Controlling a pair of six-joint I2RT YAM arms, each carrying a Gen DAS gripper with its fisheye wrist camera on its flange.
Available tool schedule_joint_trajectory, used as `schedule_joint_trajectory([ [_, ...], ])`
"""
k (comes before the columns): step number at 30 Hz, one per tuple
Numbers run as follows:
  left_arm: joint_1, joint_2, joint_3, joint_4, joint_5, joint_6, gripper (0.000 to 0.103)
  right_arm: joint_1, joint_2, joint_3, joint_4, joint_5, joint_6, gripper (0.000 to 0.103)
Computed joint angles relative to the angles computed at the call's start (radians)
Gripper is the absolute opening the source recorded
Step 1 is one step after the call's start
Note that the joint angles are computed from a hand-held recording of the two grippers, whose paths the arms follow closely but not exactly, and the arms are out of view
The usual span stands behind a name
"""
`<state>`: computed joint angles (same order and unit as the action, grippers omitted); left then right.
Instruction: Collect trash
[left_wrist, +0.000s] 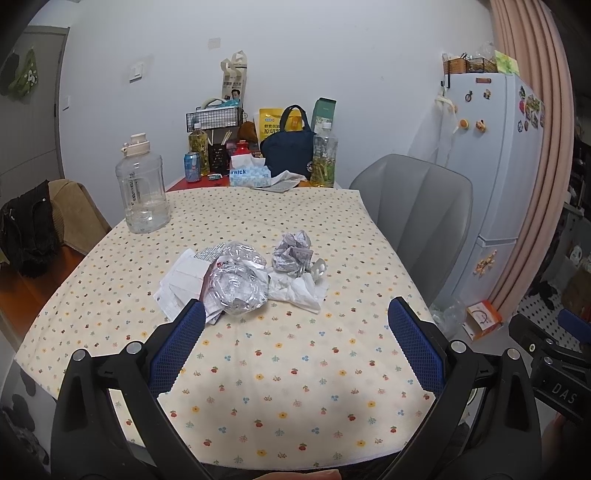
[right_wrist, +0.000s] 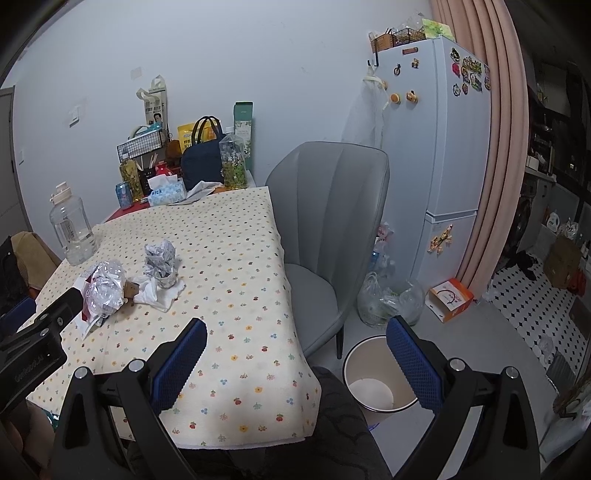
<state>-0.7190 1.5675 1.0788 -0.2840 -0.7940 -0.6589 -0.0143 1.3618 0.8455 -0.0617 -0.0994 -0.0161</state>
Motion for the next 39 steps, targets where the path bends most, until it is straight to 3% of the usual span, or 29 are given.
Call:
schedule_joint_trajectory([
  [18,0.04,-0.023,-0.054,0.016,0.015,-0.023,0.098,0.042,0.058,0.009,0.021,-0.014,0.005,0.095],
  [32,0.241,-0.1,-0.213,0.117,0.12,-0.028,0.098,0.202,0.189,0.104,0.032,-0.016,0.022,0.095],
  [39,0.347,-0.064,-0.214,0.163,0.198,0.004,0.087,0.246,0.315,0.231,-0.007,-0.036,0.03,0.091],
])
